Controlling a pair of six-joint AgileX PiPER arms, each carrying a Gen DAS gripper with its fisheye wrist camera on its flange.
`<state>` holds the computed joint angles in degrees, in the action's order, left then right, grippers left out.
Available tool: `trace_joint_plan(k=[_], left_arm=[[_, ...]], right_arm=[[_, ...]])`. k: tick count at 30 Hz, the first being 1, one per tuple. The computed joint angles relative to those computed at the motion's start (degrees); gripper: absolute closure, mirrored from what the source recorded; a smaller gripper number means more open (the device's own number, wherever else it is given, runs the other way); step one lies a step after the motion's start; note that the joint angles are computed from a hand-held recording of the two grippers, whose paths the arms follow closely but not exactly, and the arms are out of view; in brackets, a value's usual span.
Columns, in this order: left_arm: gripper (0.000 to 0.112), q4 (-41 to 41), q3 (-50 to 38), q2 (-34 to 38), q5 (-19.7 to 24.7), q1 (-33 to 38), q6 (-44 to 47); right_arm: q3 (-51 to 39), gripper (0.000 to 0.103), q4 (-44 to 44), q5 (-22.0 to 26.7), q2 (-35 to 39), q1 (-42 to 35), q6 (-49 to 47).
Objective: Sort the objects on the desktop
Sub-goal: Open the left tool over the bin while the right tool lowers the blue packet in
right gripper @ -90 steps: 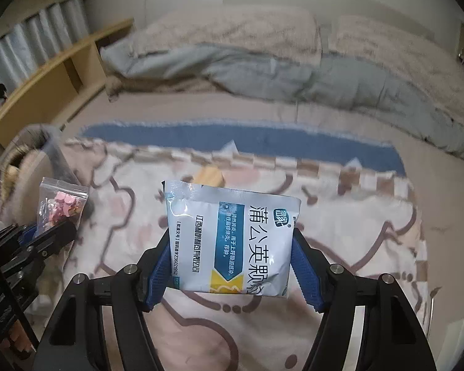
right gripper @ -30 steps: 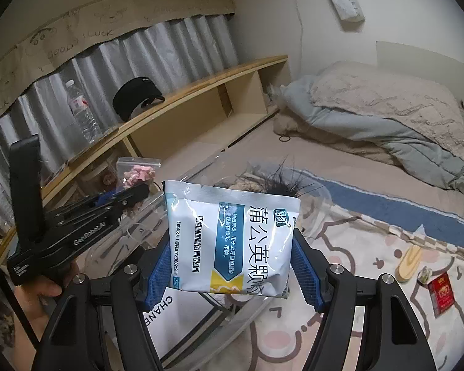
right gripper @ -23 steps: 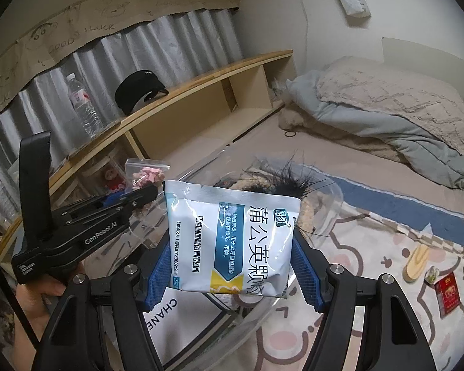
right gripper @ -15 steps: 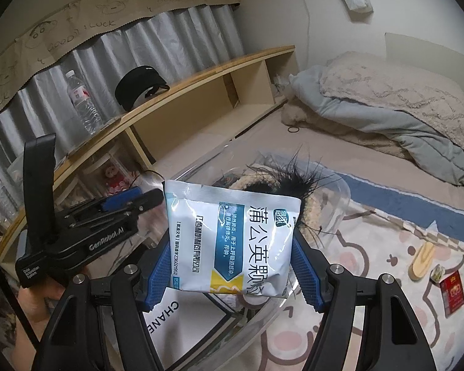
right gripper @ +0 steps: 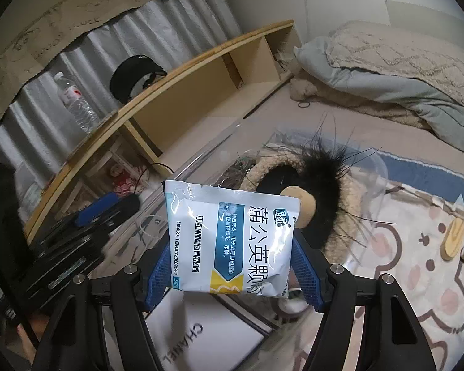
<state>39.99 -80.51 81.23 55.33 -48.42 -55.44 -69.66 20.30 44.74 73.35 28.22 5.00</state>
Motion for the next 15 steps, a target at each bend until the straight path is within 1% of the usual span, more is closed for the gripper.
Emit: trace_joint_plan(k=[4,6,7,8,10,12,15], left_arm=[[0.06,0.6,2.1,-1.9,-0.6,0.2,-0.1],[0.06,0.2,2.9,-2.5,-1.2,0.7,0.4],[0.06,0.1,3.2,-2.7,-1.3,0.8,0.6],[0.06,-0.1,3.5,-2.8,-1.5,1.1,0.8],[0.06,-0.4,3.9,-3.0,-1.7,1.6,1.2],[0.06,-0.8,4.2,-3.1,-1.9,2.0,1.4],[0.06,-1.2,4.9,-3.5,-2.2,2.4,1.6]], right_arm=[[-1.1,0.032,-6.9,-1.7,3.0,3.3,7.4],[-0.8,0.032,-8.5,-2.5,4.5,4.0,9.8],[-0.9,0.028,-8.7,-2.3,5.3,4.1,10.4],[-1.1,0.017,-8.8,-2.1,6.2,4.3,11.0],[-0.1,0.008,-8.0,-3.6,6.6,4.3,11.3],[-0.2,0.008,-9.7,-3.6,6.6,4.8,13.4],[-0.5,0.008,-10.2,-3.2,5.8,4.6,13.8]])
